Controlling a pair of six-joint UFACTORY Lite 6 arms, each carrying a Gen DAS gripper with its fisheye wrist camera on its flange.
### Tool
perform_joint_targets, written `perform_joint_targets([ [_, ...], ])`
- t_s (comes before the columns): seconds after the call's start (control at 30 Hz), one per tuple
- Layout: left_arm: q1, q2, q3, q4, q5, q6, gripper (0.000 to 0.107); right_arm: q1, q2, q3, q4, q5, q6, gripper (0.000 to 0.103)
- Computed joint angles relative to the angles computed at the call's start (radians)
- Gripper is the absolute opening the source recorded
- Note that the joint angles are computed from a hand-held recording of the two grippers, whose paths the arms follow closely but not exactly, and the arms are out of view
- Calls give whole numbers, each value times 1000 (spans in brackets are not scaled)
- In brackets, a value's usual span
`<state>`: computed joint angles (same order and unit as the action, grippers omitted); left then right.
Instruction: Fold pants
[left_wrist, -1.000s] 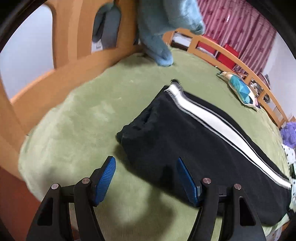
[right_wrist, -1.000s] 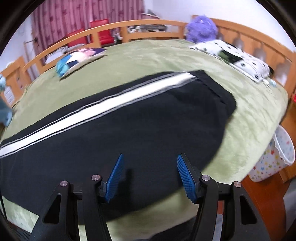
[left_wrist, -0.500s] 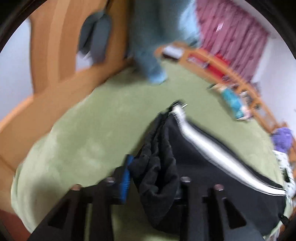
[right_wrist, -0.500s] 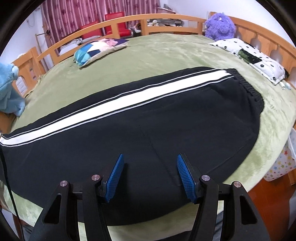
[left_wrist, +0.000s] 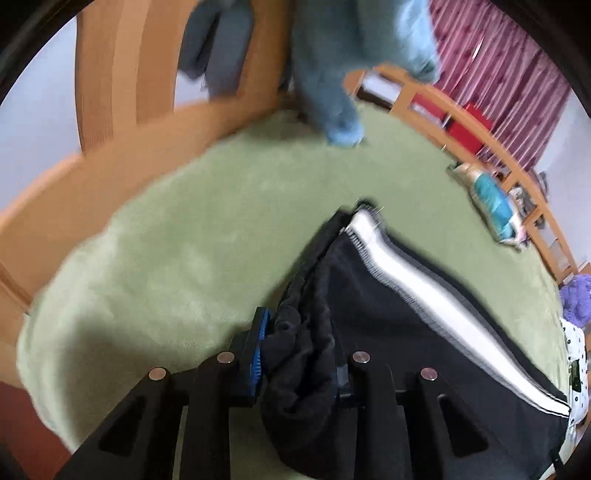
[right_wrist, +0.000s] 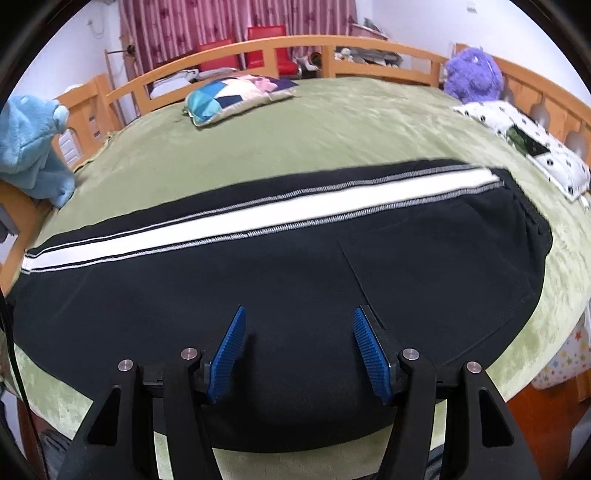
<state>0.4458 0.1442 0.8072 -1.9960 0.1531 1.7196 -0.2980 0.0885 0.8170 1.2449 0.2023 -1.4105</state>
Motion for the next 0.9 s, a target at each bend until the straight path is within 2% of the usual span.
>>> perform_joint_targets([
  [0.07, -71, -100, -13, -19, -111, 19, 24, 4, -21, -4, 3, -4, -12, 60],
  [0.13, -199, -193, 3, -128, -286, 126, 24, -9, -51, -22, 58, 2, -83, 60],
  [0.2, -373, -272, 44, -76, -461, 90, 24, -36, -72, -31, 99, 26, -141, 60],
  [0.27, -546, -282, 110, -30, -627, 52, 24, -76, -84, -34, 115, 49, -179, 60],
  [0.37, -832, -238, 252, -16, -831, 68, 24, -159, -90, -34, 141, 106, -243, 60],
  [0.5, -1151, 61, 605, -41, -1024, 147, 24, -300, -61, -9, 155, 218, -301, 60],
  [0.67, -1321, 486, 1093, -182, -1060, 316, 24, -451, 27, 56, 115, 343, -300, 60],
  [0.73, -1354, 640, 1269, -290, -1038, 395, 26, -484, 58, 77, 105, 366, -301, 60],
  [0.8, -1349, 715, 1333, -440, -937, 489, 40, -507, 93, 102, 87, 389, -290, 60],
  [0.83, -1349, 740, 1355, -501, -909, 518, 42, -516, 117, 121, 68, 405, -272, 60],
  [0.9, -1352, 738, 1339, -523, -892, 509, 54, -522, 145, 141, 47, 423, -249, 60],
])
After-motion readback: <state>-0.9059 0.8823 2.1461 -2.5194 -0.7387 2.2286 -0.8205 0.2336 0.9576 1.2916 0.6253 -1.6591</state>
